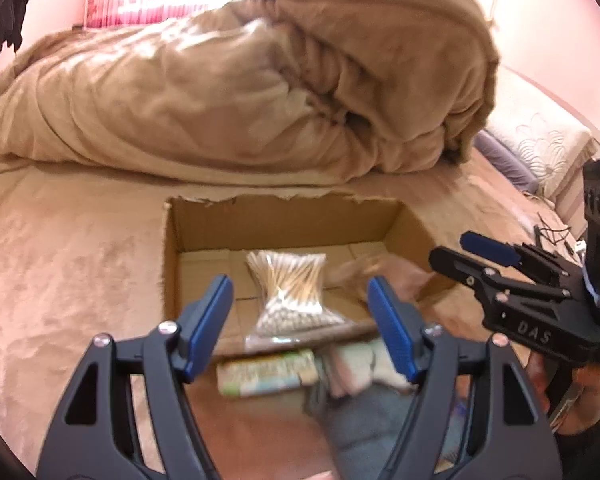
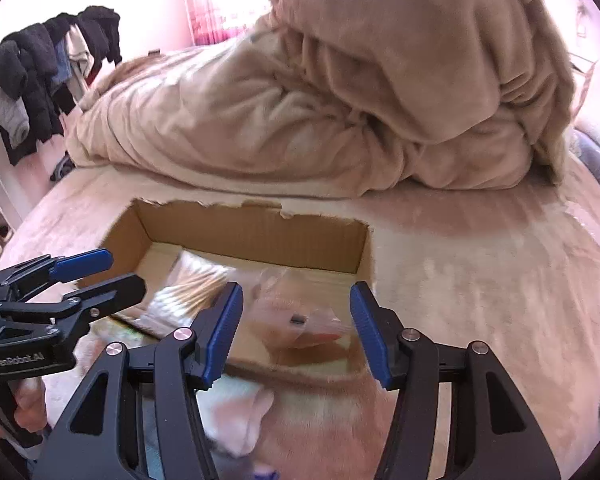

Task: Organize objects
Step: 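Grasp cotton swab bag with left tool while right tool grasps clear snack bag, drop both in box, then grasp grey gloves with left tool while right tool grasps grey grip socks, drop both in box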

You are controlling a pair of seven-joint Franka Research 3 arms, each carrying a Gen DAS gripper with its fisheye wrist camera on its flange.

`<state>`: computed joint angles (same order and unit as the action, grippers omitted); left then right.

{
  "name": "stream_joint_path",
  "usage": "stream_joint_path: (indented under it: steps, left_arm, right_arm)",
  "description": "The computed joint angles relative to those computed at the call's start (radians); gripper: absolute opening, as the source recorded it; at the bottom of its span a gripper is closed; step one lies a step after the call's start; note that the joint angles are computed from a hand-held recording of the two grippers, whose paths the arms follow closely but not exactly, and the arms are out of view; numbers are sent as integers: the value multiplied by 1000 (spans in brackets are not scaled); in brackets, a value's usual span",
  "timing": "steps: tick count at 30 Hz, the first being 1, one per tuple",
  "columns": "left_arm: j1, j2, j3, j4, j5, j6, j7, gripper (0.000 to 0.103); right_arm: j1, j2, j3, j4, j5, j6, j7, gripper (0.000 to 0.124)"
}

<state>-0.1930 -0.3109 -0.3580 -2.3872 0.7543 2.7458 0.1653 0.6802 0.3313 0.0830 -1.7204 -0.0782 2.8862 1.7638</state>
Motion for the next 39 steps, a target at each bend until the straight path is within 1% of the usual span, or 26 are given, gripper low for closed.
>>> stream_joint_path:
  steps: [2, 7, 13, 19, 22, 26, 29, 30, 33, 36, 39]
  left_arm:
    - [-15, -53, -7, -25, -11, -14, -4, 72]
    - [-64, -207, -31, -97, -79, -56, -3, 72]
    - [-109, -320, -76, -145, -154, -108, -16, 72]
    - [-153, -367, -124, -167, -200, -177, -57, 72]
    - [-169, -360, -136, -174, -214, -199, -82, 72]
    - [-187, -323, -133, -185, -229, -193, -114, 72]
    - [-194, -284, -134, -188, -229, -183, -135, 72]
    - [-193, -266, -136, -184, -225, -180, -142, 72]
    - [-189, -189, -135, -161, -207, -164, -148, 72]
    - [-186, -133, -126, -147, -186, -143, -168, 72]
    - [-182, -83, -113, -136, -166, -122, -186, 72]
  right_arm:
    - [16, -45, -18, -47, -24, 18, 33, 59]
    - [15, -180, -16, -186, -95, 63, 112, 59]
    - [-38, -344, 40, -347, -191, 94, 225, 64]
    - [-121, -469, 125, -477, -226, 104, 276, 65]
    - [-152, -506, 161, -525, -209, 99, 257, 65]
    - [-175, -525, 192, -576, -146, 108, 201, 65]
    - [-195, -515, 212, -597, -111, 117, 173, 65]
    - [-203, -513, 220, -605, -110, 122, 172, 65]
    - [-253, -483, 260, -608, -173, 134, 212, 65]
    - [-257, -444, 254, -601, -208, 131, 235, 65]
    - [-222, -416, 215, -604, -173, 139, 196, 65]
